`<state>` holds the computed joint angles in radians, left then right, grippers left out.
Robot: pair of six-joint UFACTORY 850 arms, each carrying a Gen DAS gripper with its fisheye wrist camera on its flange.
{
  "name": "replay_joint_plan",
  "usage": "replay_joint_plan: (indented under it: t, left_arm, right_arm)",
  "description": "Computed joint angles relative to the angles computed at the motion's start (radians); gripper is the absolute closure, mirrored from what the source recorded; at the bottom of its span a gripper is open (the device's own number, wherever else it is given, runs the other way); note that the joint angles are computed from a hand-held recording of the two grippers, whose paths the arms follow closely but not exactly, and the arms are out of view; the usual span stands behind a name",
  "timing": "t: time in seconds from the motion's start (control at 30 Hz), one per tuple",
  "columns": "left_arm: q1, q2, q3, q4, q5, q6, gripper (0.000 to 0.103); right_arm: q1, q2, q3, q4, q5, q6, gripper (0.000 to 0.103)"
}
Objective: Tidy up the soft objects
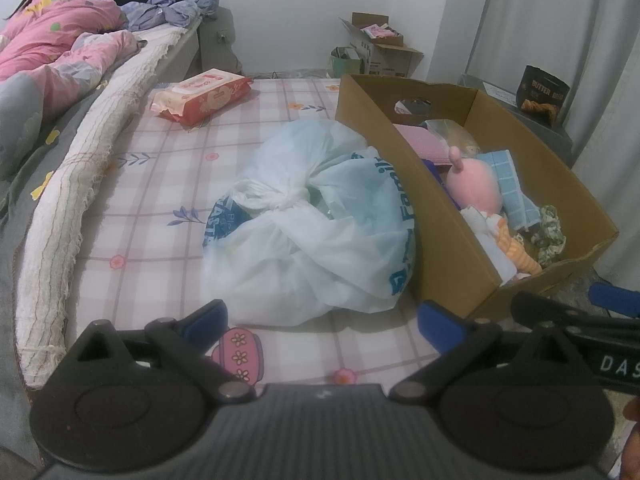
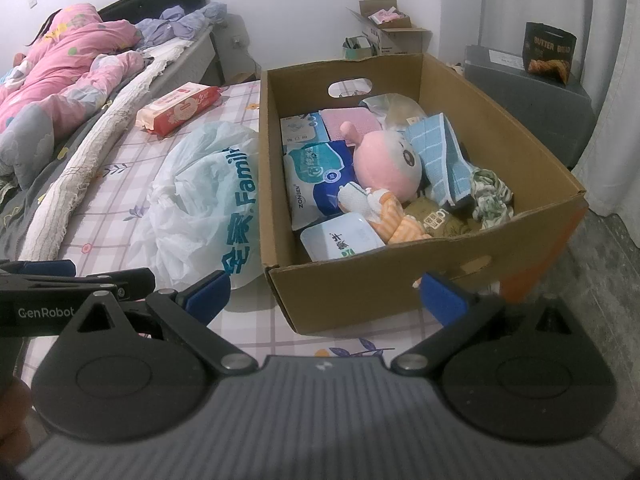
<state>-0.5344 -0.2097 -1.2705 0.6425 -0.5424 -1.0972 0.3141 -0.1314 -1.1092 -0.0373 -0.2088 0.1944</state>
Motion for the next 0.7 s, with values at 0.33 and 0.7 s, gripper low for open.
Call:
replay_joint_plan:
  t: [0.33,0.7]
  left_arm:
    - [-0.001,-0.001,0.0,-0.007,0.0,0.003,0.001]
    - [0.0,-0.001,0.0,-0.008,0.0,0.004,0.001]
  right_arm:
    - [0.001,-0.001,-0.002,0.002,-0.002,-0.003,0.001]
    - [0.001,0.0,-0.001,0.01,-0.002,-0.01,0.001]
